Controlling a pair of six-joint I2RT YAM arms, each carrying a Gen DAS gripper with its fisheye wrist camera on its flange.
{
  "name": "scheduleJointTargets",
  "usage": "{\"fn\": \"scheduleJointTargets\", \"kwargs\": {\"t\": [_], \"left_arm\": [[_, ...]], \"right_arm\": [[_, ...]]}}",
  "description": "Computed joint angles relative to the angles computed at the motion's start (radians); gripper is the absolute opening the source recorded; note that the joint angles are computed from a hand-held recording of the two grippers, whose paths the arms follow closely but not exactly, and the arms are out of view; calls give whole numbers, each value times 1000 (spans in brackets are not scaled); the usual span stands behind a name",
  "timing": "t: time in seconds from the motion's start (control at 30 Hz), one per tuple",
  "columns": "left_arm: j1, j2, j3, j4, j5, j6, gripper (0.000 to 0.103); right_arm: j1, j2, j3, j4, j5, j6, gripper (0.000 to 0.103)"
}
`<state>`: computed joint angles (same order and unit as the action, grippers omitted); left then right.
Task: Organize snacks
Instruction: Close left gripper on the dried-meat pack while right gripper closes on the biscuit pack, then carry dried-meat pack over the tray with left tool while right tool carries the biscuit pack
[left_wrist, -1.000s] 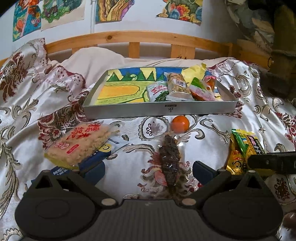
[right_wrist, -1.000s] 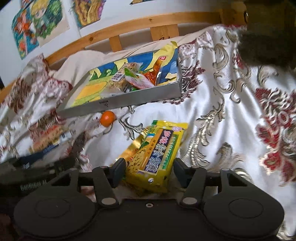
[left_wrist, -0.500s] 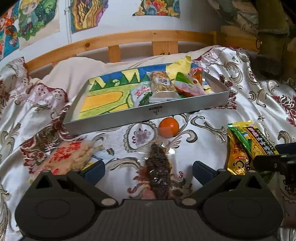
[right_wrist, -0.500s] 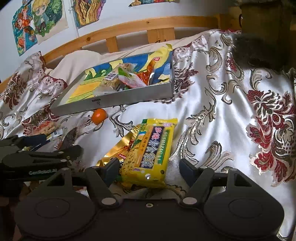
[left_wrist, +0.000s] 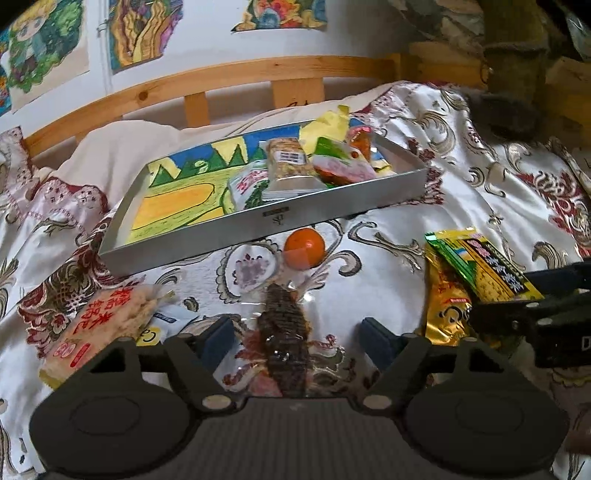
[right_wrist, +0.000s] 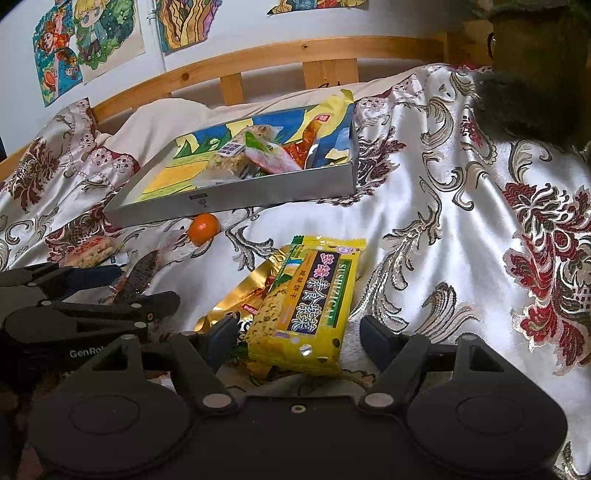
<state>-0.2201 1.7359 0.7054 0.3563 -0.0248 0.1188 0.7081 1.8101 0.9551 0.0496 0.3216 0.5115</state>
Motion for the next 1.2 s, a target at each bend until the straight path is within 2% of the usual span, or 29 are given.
{"fn": "scheduleJointTargets", "kwargs": {"t": [0.27,0.37,0.47,0.57,0.67,0.97,1.2], "left_arm": [[10,-15,4,-32,23,-3,49],[-8,-25,0,-45,2,22,49],[-11,-39,7,-80,11,21,49],[-1,-44,18,-109,32,0,50],[-3,-41,17,-107,24,16,50],[-14,-32,16,-103,4,37,51],[-4,-40,34,-142,18,-2,49]], "right_arm": [[13,15,0,29,10,-6,76],[14,23,-6,58,12,6,80],[15,31,-2,63,20,5,79],[23,34,3,55,52,1,64],[28,32,-2,63,69,-2,55],[8,38,-14,109,39,-17,59],[23,45,-3,106,65,-47,53]]}}
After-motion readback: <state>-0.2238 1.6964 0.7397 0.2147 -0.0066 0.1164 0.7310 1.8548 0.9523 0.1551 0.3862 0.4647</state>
